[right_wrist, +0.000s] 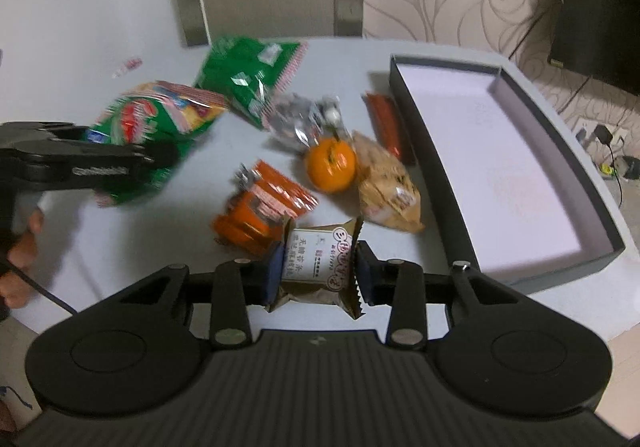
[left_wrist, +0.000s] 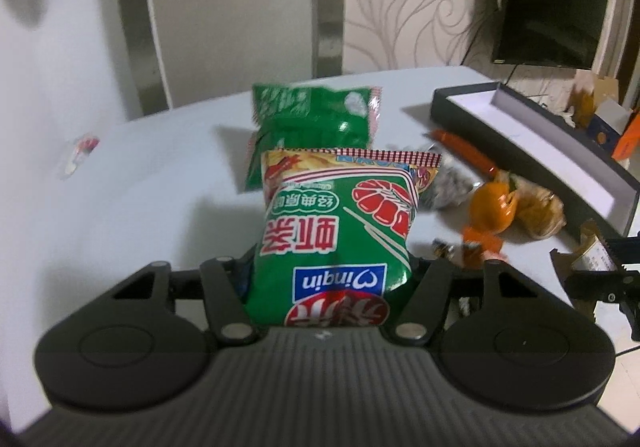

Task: Organize snacks
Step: 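Close left gripper on the chip bag while right gripper closes on the pastry, then carry the chip bag and pastry with both tools over the black box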

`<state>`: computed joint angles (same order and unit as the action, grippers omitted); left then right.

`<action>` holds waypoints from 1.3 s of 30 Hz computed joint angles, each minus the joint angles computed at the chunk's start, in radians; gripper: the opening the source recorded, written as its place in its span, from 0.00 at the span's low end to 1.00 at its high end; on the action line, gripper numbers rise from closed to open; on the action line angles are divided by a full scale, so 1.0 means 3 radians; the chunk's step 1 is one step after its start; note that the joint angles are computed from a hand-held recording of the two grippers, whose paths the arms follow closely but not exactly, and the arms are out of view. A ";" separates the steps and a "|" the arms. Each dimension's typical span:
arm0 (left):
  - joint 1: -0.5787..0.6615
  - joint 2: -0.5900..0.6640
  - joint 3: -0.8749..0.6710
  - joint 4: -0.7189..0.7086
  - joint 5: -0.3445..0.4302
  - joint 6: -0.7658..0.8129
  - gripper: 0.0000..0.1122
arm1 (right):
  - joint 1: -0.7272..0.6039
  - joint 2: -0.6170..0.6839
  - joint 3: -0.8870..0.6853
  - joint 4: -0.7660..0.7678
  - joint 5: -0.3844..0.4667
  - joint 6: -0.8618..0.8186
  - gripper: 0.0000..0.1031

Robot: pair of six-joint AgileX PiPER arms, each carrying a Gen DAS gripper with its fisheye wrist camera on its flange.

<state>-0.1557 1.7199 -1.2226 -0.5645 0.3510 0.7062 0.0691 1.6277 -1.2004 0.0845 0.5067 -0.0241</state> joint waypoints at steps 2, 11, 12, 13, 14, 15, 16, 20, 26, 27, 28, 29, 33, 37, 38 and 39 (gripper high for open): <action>-0.0065 0.0006 -0.0073 0.0082 0.0018 -0.0090 0.57 | -0.0009 -0.0039 -0.0034 0.0093 0.0031 -0.0098 0.42; -0.0634 0.0192 -0.0538 0.1208 -0.0029 -0.1541 0.57 | -0.0461 -0.0025 -0.0192 0.1033 0.0137 -0.1231 0.42; -0.0704 0.0243 -0.0623 0.1309 -0.0002 -0.1678 0.57 | -0.0550 -0.0016 -0.0222 0.1164 0.0181 -0.1405 0.42; -0.0790 0.0302 -0.0718 0.1465 0.0018 -0.1861 0.57 | -0.0628 -0.0009 -0.0242 0.1277 0.0203 -0.1551 0.42; -0.0878 0.0376 -0.0827 0.1659 0.0037 -0.2065 0.57 | -0.0718 0.0000 -0.0264 0.1394 0.0224 -0.1717 0.42; -0.0963 0.0451 -0.0945 0.1819 0.0068 -0.2237 0.57 | -0.0800 0.0014 -0.0284 0.1480 0.0239 -0.1857 0.42; -0.1028 0.0519 -0.1050 0.1929 0.0096 -0.2366 0.57 | -0.0897 0.0033 -0.0303 0.1570 0.0251 -0.2002 0.42; -0.1255 0.0767 -0.1410 0.2239 0.0199 -0.2748 0.57 | -0.1265 0.0145 -0.0404 0.1886 0.0371 -0.2446 0.42; -0.1528 0.1187 -0.1991 0.2519 0.0426 -0.3103 0.57 | -0.1653 0.0402 -0.0663 0.2069 0.0582 -0.2789 0.42; -0.1566 0.1254 -0.2078 0.2560 0.0472 -0.3159 0.57 | -0.1696 0.0477 -0.0753 0.2067 0.0617 -0.2805 0.42; -0.1601 0.1339 -0.2191 0.2570 0.0530 -0.3184 0.58 | -0.1739 0.0511 -0.0791 0.2071 0.0642 -0.2832 0.42; -0.1637 0.1425 -0.2300 0.2601 0.0584 -0.3229 0.58 | -0.1769 0.0566 -0.0859 0.2065 0.0673 -0.2842 0.42; -0.1742 0.1694 -0.2646 0.2716 0.0760 -0.3416 0.58 | -0.1917 0.0711 -0.1022 0.2129 0.0779 -0.3041 0.42; -0.1803 0.1882 -0.2912 0.2843 0.0894 -0.3537 0.58 | -0.1973 0.0868 -0.1212 0.2109 0.0881 -0.3106 0.42; -0.1809 0.1936 -0.2993 0.2850 0.0948 -0.3536 0.59 | -0.1991 0.0891 -0.1233 0.2120 0.0898 -0.3135 0.42; -0.1822 0.1985 -0.3070 0.2871 0.1001 -0.3554 0.59 | -0.2001 0.0925 -0.1267 0.2121 0.0917 -0.3149 0.42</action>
<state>-0.7022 2.3155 -2.1438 0.2968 0.6514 -0.3601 -0.5313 1.9052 -1.5805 0.7209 0.7817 -0.9688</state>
